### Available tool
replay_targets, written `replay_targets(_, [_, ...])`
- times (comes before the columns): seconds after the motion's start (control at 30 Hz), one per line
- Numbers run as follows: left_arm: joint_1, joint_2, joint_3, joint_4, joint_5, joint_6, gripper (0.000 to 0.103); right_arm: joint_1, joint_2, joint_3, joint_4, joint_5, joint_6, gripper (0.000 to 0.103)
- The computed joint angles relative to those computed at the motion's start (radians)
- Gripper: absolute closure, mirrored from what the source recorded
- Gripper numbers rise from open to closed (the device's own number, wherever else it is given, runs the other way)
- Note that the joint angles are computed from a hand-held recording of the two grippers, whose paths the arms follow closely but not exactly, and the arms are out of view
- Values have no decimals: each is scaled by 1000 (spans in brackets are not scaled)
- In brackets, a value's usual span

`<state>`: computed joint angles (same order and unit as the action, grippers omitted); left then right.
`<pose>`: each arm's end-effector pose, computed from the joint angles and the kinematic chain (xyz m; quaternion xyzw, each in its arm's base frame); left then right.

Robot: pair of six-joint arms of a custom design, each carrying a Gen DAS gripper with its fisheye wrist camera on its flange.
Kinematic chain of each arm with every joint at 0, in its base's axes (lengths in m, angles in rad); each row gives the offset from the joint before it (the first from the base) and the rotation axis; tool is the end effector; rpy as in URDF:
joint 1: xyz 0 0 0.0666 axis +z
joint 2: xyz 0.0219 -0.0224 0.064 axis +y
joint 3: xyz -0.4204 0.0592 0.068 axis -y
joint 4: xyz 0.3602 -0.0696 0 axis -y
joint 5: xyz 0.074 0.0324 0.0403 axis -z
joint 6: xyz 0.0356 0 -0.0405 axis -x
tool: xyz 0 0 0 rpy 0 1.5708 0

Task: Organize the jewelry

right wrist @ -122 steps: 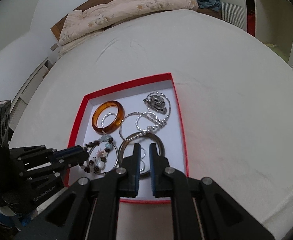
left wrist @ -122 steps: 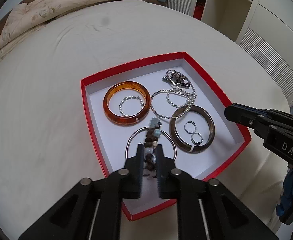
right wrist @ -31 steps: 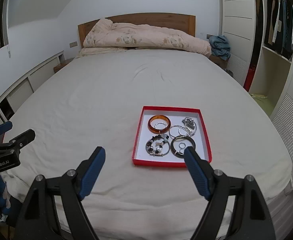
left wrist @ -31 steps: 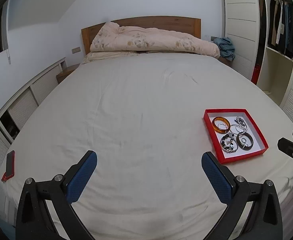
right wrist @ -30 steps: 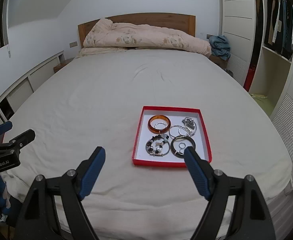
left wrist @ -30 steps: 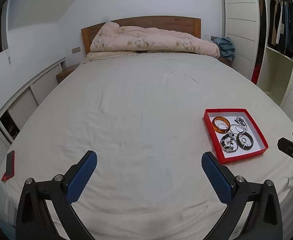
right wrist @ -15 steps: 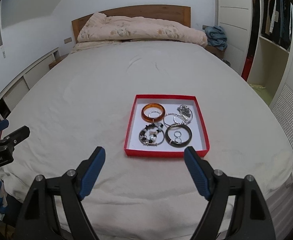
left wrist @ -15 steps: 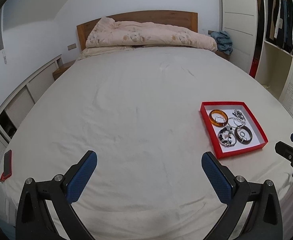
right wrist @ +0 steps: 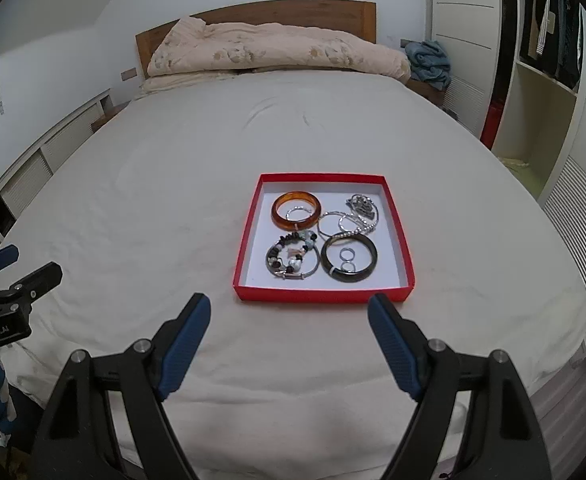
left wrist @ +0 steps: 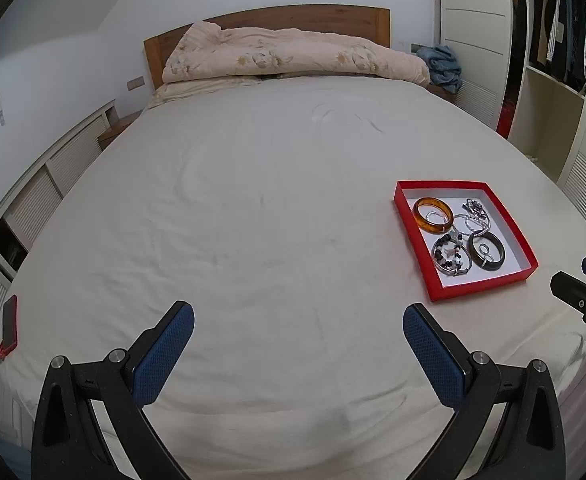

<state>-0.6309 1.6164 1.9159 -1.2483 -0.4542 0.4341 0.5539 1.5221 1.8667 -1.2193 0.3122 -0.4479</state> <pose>0.4246 -0.2913 0.5675 0.0226 0.9299 0.0333 0.3657 0.4120 0.2415 0.5926 0.0038 0.9301 0.0336 0.3657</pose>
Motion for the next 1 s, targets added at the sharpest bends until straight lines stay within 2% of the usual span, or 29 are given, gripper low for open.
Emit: replay_targets(1.0, [16,13,-4,-4,32,26,0,-11,15,-2,-9,-13,14,23])
